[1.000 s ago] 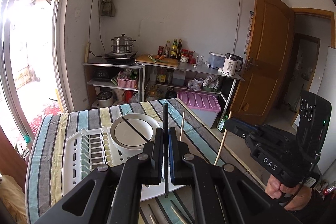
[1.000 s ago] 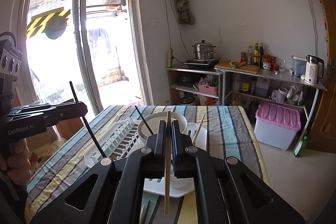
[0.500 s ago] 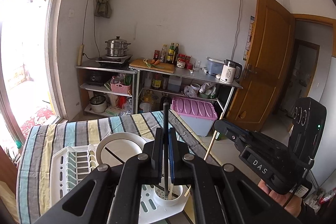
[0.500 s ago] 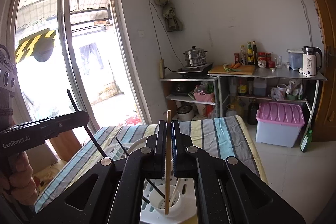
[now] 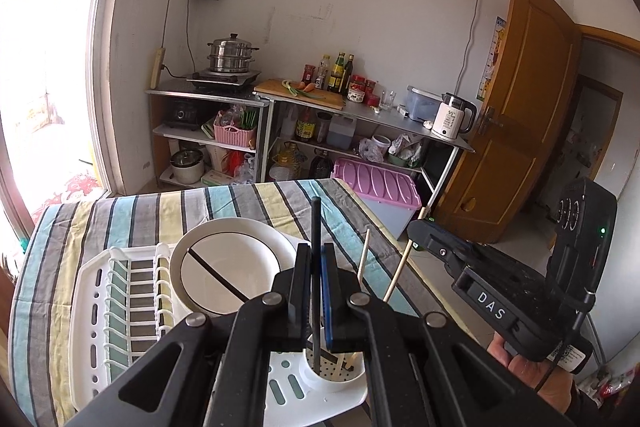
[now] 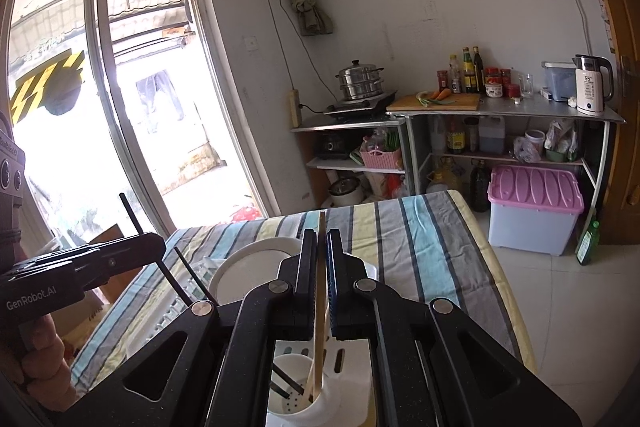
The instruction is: Organize utensils
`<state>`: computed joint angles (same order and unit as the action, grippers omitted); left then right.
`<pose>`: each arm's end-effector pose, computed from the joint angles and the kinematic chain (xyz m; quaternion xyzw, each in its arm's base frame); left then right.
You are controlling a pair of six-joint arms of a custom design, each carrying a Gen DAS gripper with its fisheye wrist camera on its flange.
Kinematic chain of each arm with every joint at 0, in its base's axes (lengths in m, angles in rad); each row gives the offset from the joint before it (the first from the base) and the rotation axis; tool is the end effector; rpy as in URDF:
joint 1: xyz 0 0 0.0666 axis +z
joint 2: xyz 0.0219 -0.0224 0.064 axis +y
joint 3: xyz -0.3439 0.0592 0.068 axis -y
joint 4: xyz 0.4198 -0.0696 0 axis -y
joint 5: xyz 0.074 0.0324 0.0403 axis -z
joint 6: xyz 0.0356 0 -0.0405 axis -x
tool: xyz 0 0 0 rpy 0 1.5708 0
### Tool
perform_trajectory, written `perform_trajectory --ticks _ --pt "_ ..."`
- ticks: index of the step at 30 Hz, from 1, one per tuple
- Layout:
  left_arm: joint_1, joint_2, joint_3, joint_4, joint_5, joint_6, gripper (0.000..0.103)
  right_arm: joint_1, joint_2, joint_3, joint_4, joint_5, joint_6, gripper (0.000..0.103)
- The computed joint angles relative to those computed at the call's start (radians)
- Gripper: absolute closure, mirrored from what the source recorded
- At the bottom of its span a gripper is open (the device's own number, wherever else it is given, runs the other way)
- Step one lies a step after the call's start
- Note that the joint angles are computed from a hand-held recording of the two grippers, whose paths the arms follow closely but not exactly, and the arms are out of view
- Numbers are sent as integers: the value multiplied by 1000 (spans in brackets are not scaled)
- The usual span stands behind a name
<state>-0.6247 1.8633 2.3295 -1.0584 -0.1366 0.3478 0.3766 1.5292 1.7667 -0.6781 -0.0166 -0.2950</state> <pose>0.5312 -0.3776 0.5678 0.0898 0.8766 -0.1659 0.4427 0.5417 0.2144 0.5289 -0.0389 0.8436 0.1831 0.5033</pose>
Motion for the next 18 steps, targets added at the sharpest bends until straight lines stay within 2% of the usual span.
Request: perform_trajectory --ticks 7,16,18 --pt "9 -24 -75 31 -2 16 98 -1 14 0 -39 -2 4 98" --pt "23 -22 -80 9 -41 24 96 -9 28 28 -96 1 2 97" --pt "25 -31 -95 13 -40 29 96 -10 24 27 -102 8 4 94"
